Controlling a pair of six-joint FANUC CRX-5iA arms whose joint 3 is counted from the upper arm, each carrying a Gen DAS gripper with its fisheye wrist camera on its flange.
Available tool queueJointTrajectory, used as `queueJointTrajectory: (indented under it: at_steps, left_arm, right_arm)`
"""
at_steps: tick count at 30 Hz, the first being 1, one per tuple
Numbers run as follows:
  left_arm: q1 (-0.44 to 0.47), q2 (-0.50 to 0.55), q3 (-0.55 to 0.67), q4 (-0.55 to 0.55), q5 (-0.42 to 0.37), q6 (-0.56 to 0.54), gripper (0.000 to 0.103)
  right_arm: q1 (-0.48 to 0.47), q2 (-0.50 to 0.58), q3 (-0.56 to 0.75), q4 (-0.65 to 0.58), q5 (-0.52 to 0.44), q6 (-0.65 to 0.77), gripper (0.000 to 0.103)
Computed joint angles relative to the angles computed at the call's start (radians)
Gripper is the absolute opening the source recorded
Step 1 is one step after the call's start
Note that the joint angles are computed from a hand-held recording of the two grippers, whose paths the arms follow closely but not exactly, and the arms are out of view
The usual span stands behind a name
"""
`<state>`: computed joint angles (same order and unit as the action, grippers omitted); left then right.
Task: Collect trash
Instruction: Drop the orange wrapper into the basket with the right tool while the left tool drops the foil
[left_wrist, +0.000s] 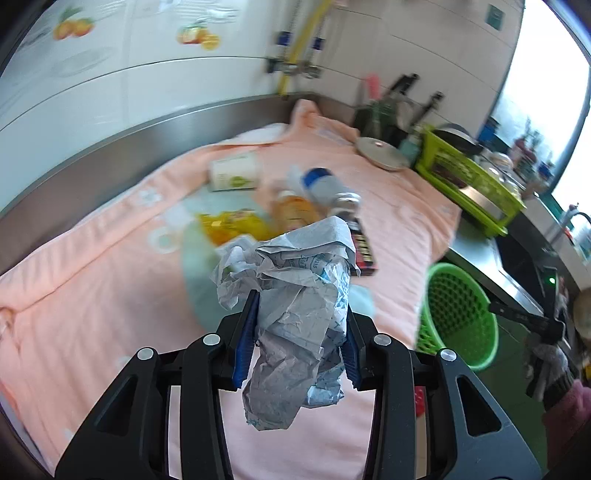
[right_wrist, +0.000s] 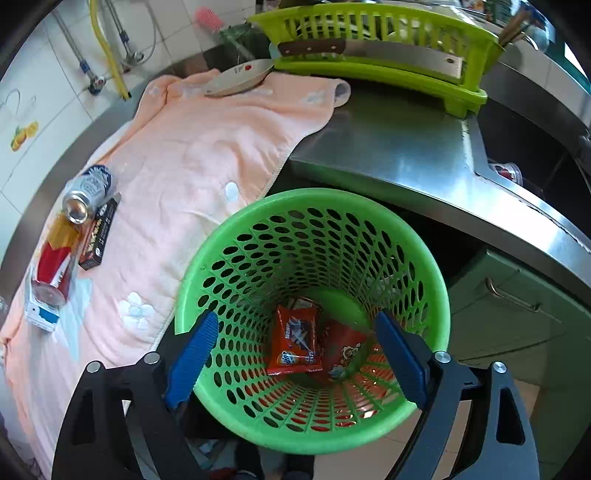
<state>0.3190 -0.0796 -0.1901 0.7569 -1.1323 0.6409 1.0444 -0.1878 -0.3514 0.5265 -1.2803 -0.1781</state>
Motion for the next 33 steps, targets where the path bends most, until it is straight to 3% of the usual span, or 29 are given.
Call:
queueJointTrajectory:
  at_steps: [12, 19, 28, 32, 33]
  left_arm:
    - [-0.280, 0.010, -0.004, -0.007, -0.014, 0.016, 0.039]
    - [-0.464, 0.074, 0.048, -0.056, 0.018, 0.079, 0.040]
    - [-0.626, 0.201, 0.153, -0.114, 0.024, 0.172, 0.040]
    - [-0.672, 0.245, 0.194, -0.131, 0.022, 0.206, 0.044]
    - [-0.684, 0.254, 0.199, -0.128, 0.026, 0.208, 0.052]
  right_arm:
    - [0.132, -0.101, -0.056, 0.101, -0.130, -0.130, 0.085]
    - [0.208, -0.160, -0.091, 0.142, -0.200, -0.198, 0.087]
    - [0.274, -0.195, -0.112, 0.155, -0.274, -0.243, 0.088]
    - [0.298, -0.213, -0.127, 0.152, -0.299, -0.267, 0.088]
    - [0.303, -0.218, -0.130, 0.149, -0.304, -0.273, 0.088]
